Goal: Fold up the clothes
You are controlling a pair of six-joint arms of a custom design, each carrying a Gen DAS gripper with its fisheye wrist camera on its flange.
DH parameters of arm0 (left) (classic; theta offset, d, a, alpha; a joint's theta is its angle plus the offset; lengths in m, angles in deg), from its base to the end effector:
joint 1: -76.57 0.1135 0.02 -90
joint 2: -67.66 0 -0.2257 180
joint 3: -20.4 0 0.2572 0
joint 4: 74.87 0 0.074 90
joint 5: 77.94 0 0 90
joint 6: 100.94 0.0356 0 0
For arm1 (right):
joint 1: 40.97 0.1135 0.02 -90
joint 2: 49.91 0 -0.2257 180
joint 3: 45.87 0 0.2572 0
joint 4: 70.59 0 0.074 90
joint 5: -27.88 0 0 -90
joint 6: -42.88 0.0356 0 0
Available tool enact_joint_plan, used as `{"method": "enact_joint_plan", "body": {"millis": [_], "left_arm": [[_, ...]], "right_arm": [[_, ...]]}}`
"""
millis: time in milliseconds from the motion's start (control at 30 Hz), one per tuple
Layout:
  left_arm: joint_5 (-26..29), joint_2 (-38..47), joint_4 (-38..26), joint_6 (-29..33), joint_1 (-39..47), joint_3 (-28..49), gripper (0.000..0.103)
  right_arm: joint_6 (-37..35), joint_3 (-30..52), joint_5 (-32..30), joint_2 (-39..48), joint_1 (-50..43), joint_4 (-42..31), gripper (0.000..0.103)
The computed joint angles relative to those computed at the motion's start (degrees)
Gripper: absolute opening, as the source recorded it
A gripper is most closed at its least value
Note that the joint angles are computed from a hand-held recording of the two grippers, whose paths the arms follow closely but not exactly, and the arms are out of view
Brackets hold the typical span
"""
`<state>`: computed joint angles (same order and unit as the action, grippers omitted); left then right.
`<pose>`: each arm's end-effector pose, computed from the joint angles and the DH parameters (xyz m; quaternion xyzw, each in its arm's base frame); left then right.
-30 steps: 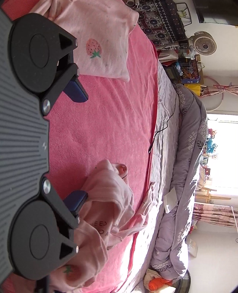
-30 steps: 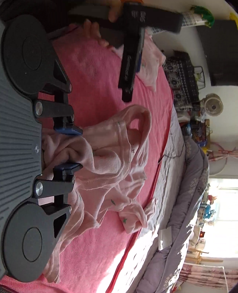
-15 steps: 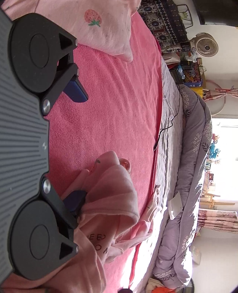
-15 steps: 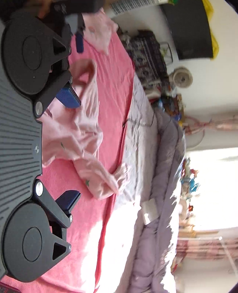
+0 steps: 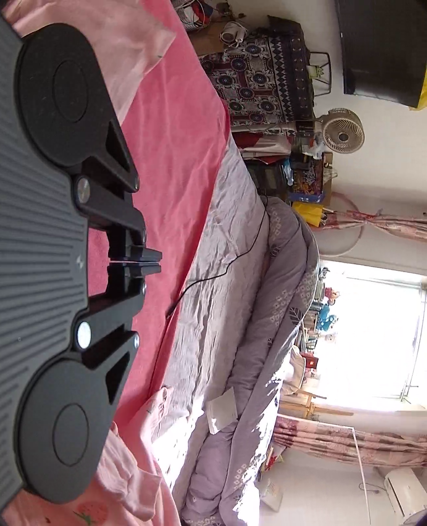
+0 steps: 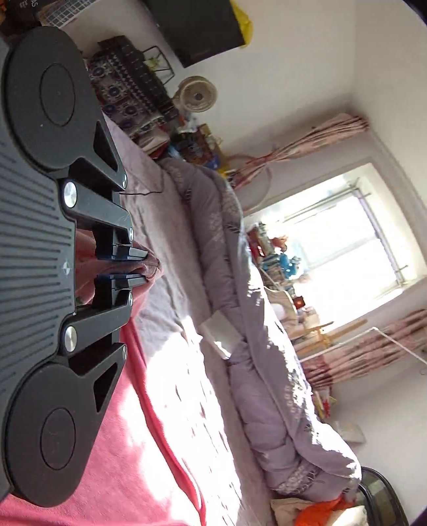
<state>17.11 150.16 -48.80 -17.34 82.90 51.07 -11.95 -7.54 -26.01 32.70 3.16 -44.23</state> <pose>0.2469 0.0242 0.0875 -0.0705 0.8435 -0.0376 0.5312 0.2105 0.1749 0.1261 0.1217 0.7807 0.1640 0.5906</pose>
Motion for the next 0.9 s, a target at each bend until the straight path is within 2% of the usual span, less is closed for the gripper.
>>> {"method": "enact_joint_plan", "body": {"millis": [33,67,100,133,200,267,333,433,467,500,533,567,600,633,667,767,800,833,900], "left_arm": [[2.24,-2.00,-1.61,0.70,0.58,-0.84,0.024],[4.25,-2.73,-2.39,1.27,0.19,-1.90,0.059],[6.26,-2.80,-2.50,1.81,-0.49,-2.92,0.074],[8.18,-1.57,-0.85,2.11,-1.88,-3.99,0.095],[8.17,1.21,1.21,1.81,-6.89,-4.48,0.096],[4.20,5.35,2.74,2.07,-13.68,-3.89,0.097],[-3.37,11.83,5.71,2.62,-21.48,-2.18,0.101],[-18.37,22.55,8.70,2.96,-31.92,2.07,0.101],[-21.83,25.68,10.16,2.67,-33.91,3.15,0.102],[-24.25,28.08,13.13,2.23,-35.32,3.17,0.101],[-26.41,30.15,16.66,1.77,-36.63,2.79,0.092],[-29.18,30.88,18.17,0.85,-38.55,2.09,0.058],[-31.58,30.34,17.10,-0.25,-39.37,1.96,0.041],[-32.15,28.91,15.94,-0.59,-38.09,1.98,0.008],[-31.82,26.98,15.15,-0.53,-36.11,1.77,0.001],[-30.84,21.48,12.18,-0.63,-30.30,1.87,0.000],[-30.52,19.81,11.03,-0.76,-28.43,2.15,0.000],[-26.39,15.88,8.72,0.27,-25.39,1.05,0.000],[-12.73,4.95,1.28,3.70,-18.13,-2.55,0.000]], "right_arm": [[-0.56,-1.00,5.14,-3.28,0.24,-3.05,0.009],[-0.71,-1.21,8.57,-5.43,0.40,-7.51,0.010],[-0.61,-1.21,11.69,-7.28,0.56,-12.25,0.010],[0.32,-0.47,12.35,-7.71,-0.90,-18.45,0.011],[3.44,-0.74,10.48,-6.87,-2.24,-24.22,0.014],[5.63,-1.38,8.10,-3.71,-2.87,-25.22,0.015],[5.76,-2.77,8.00,-0.90,-2.04,-23.45,0.019],[6.26,-2.98,8.28,4.34,-0.02,-20.98,0.035],[6.62,-2.71,8.42,6.07,0.55,-20.58,0.039],[6.76,-2.35,8.04,7.77,0.89,-20.05,0.040],[6.85,-2.05,7.41,9.40,1.15,-19.25,0.043],[8.13,-2.79,7.38,9.17,2.70,-19.78,0.047],[9.66,-4.39,7.70,7.05,4.54,-21.34,0.048],[10.02,-4.73,7.26,7.18,5.53,-21.03,0.052],[10.17,-4.84,6.68,7.75,6.37,-20.34,0.053],[10.33,-5.30,4.29,8.97,8.66,-18.48,0.061],[7.67,-8.50,2.57,5.92,7.30,-16.00,0.063],[6.53,-10.00,1.32,4.08,7.58,-15.14,0.068],[5.84,-11.29,1.50,3.23,9.82,-13.43,0.071]]}}
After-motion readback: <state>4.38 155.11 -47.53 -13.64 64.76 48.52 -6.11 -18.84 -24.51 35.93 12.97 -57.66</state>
